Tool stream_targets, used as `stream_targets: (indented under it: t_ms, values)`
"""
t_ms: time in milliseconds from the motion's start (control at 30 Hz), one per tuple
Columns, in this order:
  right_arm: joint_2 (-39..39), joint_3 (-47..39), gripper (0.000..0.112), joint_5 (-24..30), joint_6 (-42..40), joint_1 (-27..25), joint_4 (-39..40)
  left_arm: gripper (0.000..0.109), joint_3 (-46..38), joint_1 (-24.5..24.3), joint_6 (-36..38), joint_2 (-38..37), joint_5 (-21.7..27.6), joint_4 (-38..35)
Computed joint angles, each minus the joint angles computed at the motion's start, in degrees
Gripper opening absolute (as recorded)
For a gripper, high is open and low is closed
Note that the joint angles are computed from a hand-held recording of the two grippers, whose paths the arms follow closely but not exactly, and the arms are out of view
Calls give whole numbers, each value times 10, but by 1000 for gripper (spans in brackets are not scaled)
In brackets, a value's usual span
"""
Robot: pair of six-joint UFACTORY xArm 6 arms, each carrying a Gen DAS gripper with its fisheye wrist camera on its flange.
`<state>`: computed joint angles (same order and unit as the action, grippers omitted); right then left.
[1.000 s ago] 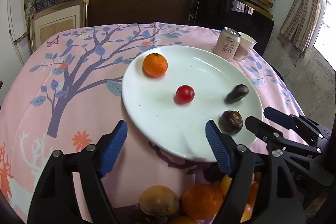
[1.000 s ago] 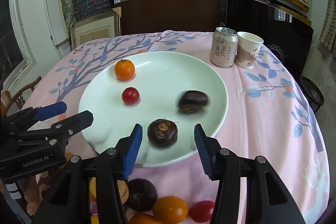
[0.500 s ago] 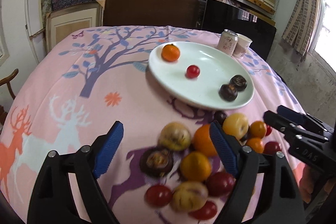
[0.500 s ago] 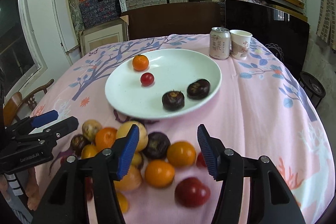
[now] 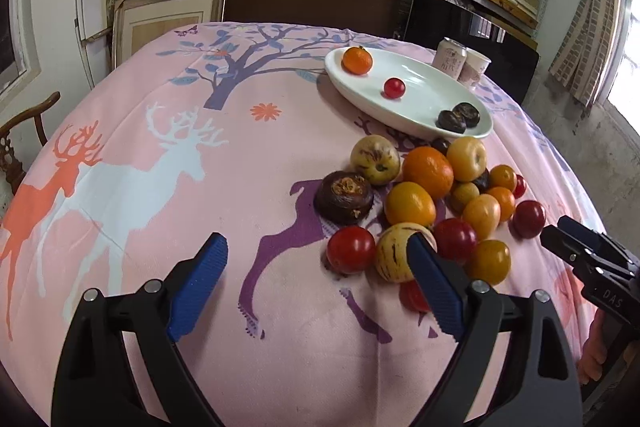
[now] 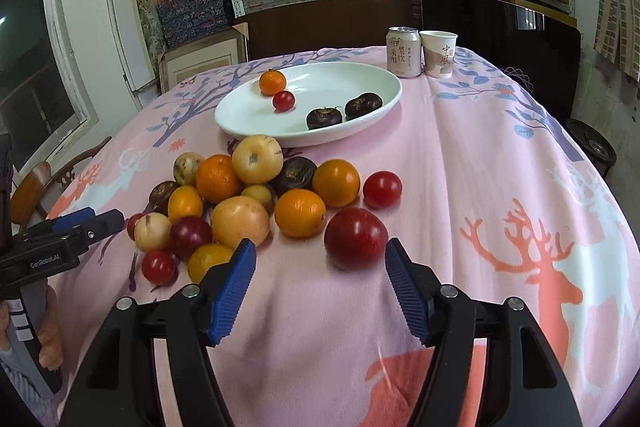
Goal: Organize fruits
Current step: 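Grasp a red cherry tomato with the left tool while the right tool grasps a red plum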
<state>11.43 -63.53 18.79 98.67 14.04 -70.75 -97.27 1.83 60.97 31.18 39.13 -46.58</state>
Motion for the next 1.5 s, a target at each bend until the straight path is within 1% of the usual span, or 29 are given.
stream_targets:
  t_ms: [67, 133, 233, 300, 400, 433, 500, 633, 700, 733, 800, 867, 933, 1000, 1200, 1233, 1267, 1300, 1367, 1467, 1500]
  values:
    - [-6, 9, 71, -9, 16, -3, -10, 89, -4, -3, -4, 5, 2, 11]
    - [-10, 14, 73, -15, 30, -7, -16, 89, -3, -6, -13, 8, -8, 27]
    - [-7, 14, 73, -19, 18, -9, -2, 89, -5, -9, -14, 10, -17, 29]
    - [-7, 13, 73, -19, 18, -8, -6, 90, -8, -11, -18, 14, -25, 33]
    - [-7, 13, 74, -18, 18, -6, -8, 90, -22, -13, -57, 28, -35, 71]
    - [-7, 13, 74, -19, 17, -7, -7, 90, -35, -12, -77, 38, -28, 87]
    - [-7, 14, 74, -20, 18, -8, -6, 90, -59, -7, -92, 52, -6, 91]
    - [-7, 14, 74, -21, 16, -8, -4, 90, -60, -9, -87, 53, -6, 91]
    - [-7, 14, 74, -21, 15, -8, -3, 90, -46, -16, -80, 48, -29, 97]
    - [-7, 15, 74, -21, 16, -8, -3, 90, -49, -16, -78, 49, -26, 97]
    - [-7, 15, 74, -22, 18, -9, -3, 89, -77, -13, -87, 65, 12, 101]
    - [-6, 15, 74, -23, 18, -9, -1, 78, -109, -5, -79, 82, 62, 85]
    - [-5, 15, 74, -25, 17, -11, 3, 66, -109, -7, -55, 82, 71, 72]
    - [-4, 15, 74, -28, 17, -12, 5, 60, -99, -12, -34, 75, 72, 71]
    - [-2, 14, 74, -30, 6, -13, 18, 57, -105, -16, -27, 79, 83, 67]
    - [-2, 15, 74, -30, 4, -13, 20, 48, -106, -15, -23, 79, 88, 64]
    - [-1, 15, 74, -29, 3, -13, 22, 40, -112, -14, -11, 81, 106, 56]
    - [-1, 14, 74, -30, 2, -13, 23, 29, -113, -14, 0, 81, 117, 49]
    - [-1, 14, 74, -31, 0, -15, 26, 28, -92, -19, 15, 68, 98, 48]
    - [1, 13, 74, -32, -5, -16, 34, 28, -101, -17, 7, 73, 111, 49]
    - [2, 13, 74, -32, -6, -16, 35, 29, -96, -18, 8, 70, 106, 51]
